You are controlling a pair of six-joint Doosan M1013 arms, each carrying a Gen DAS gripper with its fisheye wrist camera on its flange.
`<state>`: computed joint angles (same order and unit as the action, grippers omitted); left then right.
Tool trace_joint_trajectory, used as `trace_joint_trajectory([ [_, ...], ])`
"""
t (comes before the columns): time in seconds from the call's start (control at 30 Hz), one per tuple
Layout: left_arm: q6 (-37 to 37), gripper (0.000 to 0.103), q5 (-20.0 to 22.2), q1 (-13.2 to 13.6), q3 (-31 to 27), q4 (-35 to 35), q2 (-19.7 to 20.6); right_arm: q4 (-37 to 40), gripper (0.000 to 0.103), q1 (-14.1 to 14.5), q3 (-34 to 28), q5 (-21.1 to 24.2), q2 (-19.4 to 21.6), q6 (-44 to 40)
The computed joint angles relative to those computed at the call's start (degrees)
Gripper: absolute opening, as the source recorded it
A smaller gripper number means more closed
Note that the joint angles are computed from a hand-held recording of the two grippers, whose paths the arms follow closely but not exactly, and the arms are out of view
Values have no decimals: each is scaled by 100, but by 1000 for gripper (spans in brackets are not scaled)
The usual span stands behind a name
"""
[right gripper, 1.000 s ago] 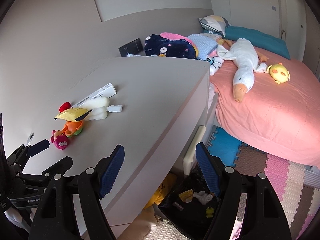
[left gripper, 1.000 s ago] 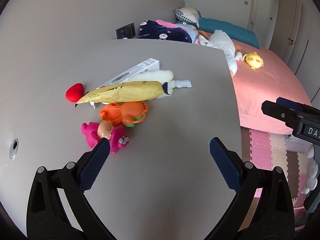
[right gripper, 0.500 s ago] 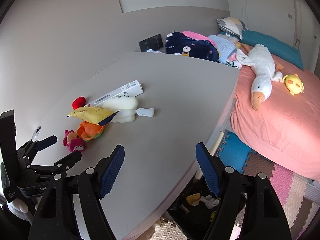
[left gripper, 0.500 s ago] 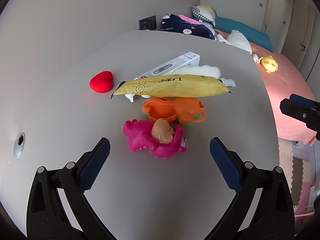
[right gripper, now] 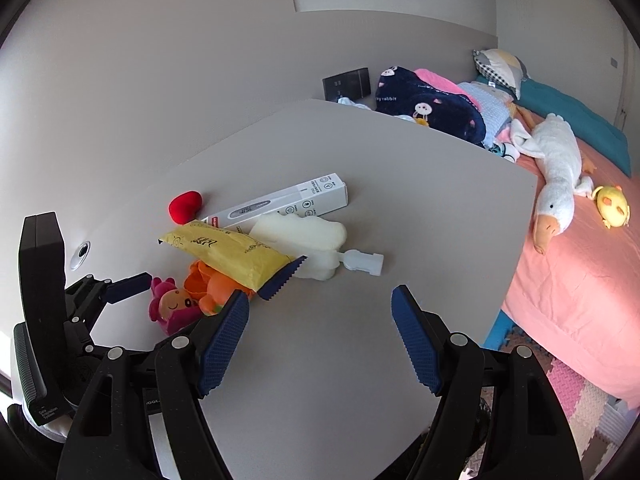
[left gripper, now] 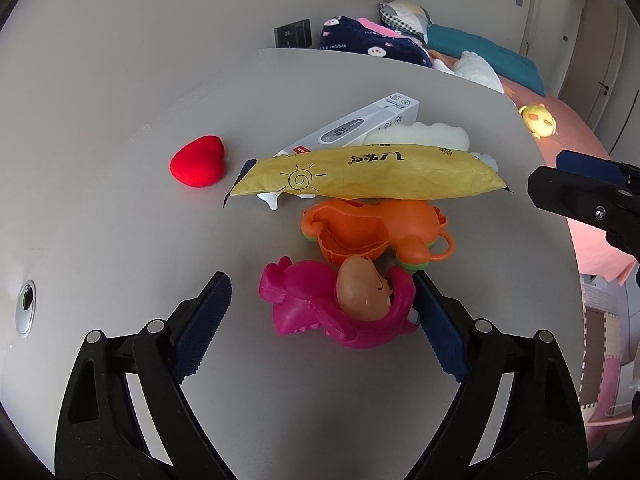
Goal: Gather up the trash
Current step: 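Grasp the pink plush with the left tool while the right tool grasps the yellow snack bag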
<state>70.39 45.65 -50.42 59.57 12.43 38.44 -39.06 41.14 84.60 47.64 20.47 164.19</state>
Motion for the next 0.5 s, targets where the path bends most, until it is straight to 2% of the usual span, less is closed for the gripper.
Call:
trace_joint_trajectory([
  [0.07, -10, 77, 33, 2, -16, -2, 17, 90, 74, -16, -112, -28, 76, -179],
  [0.1, -14, 68, 56, 8, -20, -25, 21, 138, 74, -23, -172, -50, 112, -266],
  [0.13, -61, 66, 70, 17, -26, -17, 24, 175, 74, -30, -225, -79, 145, -347],
  [0.33, -389, 66, 76, 90, 56, 103, -27, 471, 74, -70, -597, -169, 405, -942],
  [0.5, -608, 66, 19, 156, 169, 186, -106, 758, 74, -123, -888, -38, 641, -1449],
])
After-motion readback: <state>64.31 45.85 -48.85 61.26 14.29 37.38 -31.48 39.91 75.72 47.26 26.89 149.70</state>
